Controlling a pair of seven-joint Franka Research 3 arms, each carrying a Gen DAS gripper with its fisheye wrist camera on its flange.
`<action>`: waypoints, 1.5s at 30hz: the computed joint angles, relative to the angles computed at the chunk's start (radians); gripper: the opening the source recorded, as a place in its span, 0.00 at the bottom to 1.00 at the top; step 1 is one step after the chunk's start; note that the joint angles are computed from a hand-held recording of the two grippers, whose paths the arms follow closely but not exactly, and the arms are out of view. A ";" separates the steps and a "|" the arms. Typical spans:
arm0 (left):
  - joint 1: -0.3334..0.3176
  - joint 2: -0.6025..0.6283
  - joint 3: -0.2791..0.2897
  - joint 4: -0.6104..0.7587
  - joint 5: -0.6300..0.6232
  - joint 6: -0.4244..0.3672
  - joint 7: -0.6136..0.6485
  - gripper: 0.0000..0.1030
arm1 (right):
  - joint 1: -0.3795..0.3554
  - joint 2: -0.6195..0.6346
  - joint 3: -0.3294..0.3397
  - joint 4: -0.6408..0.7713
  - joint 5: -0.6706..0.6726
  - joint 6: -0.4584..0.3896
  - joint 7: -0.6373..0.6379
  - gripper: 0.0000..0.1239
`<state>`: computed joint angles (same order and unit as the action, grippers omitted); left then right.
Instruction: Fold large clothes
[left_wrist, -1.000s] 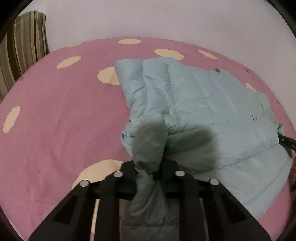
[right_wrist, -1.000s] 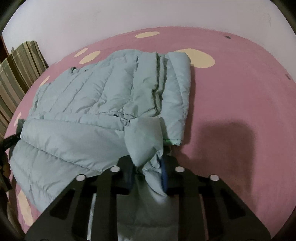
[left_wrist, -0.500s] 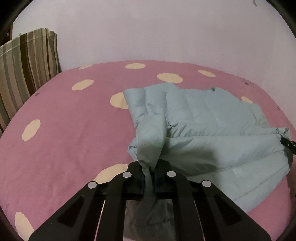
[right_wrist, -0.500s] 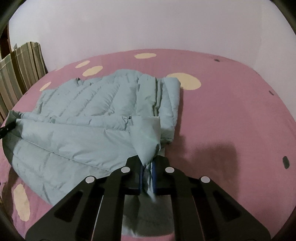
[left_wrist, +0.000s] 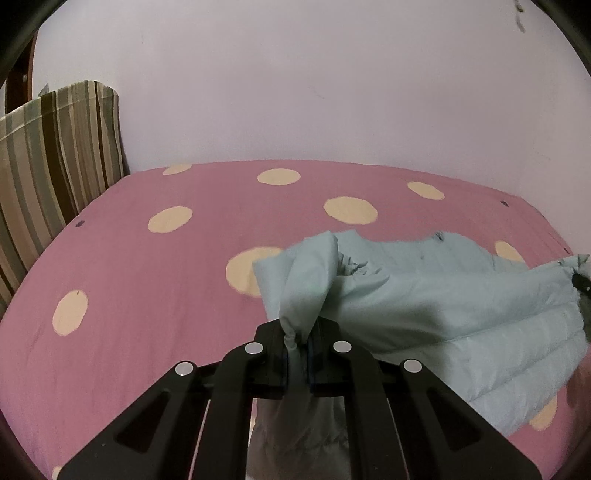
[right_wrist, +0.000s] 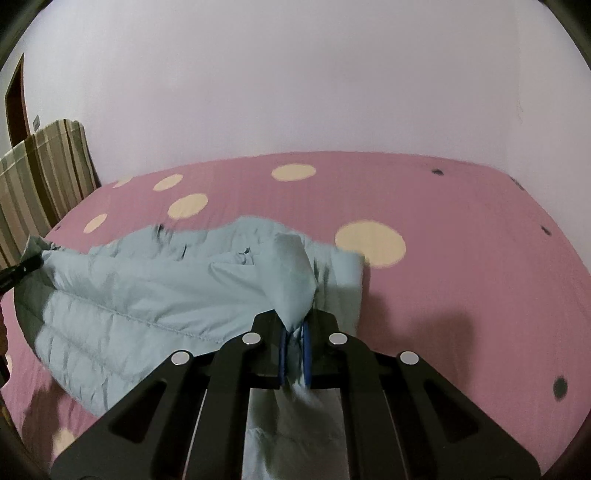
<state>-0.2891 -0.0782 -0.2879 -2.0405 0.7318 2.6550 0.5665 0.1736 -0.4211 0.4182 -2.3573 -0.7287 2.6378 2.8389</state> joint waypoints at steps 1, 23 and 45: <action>0.003 0.040 0.001 0.048 -0.001 -0.020 0.006 0.06 | -0.017 0.035 0.000 0.033 -0.016 0.003 -0.005 0.05; -0.157 0.625 0.172 0.674 -0.045 -0.321 0.147 0.06 | 0.113 0.614 -0.274 0.451 0.109 -0.020 -0.215 0.07; -0.146 0.447 0.132 0.509 -0.054 -0.176 0.061 0.35 | 0.271 0.528 -0.377 0.440 0.062 0.004 -0.142 0.24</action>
<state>-0.4347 0.3683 -0.1560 -1.5318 0.6774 2.4790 0.6272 0.4451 0.1067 0.0411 -1.9177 -0.6672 2.6417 2.6968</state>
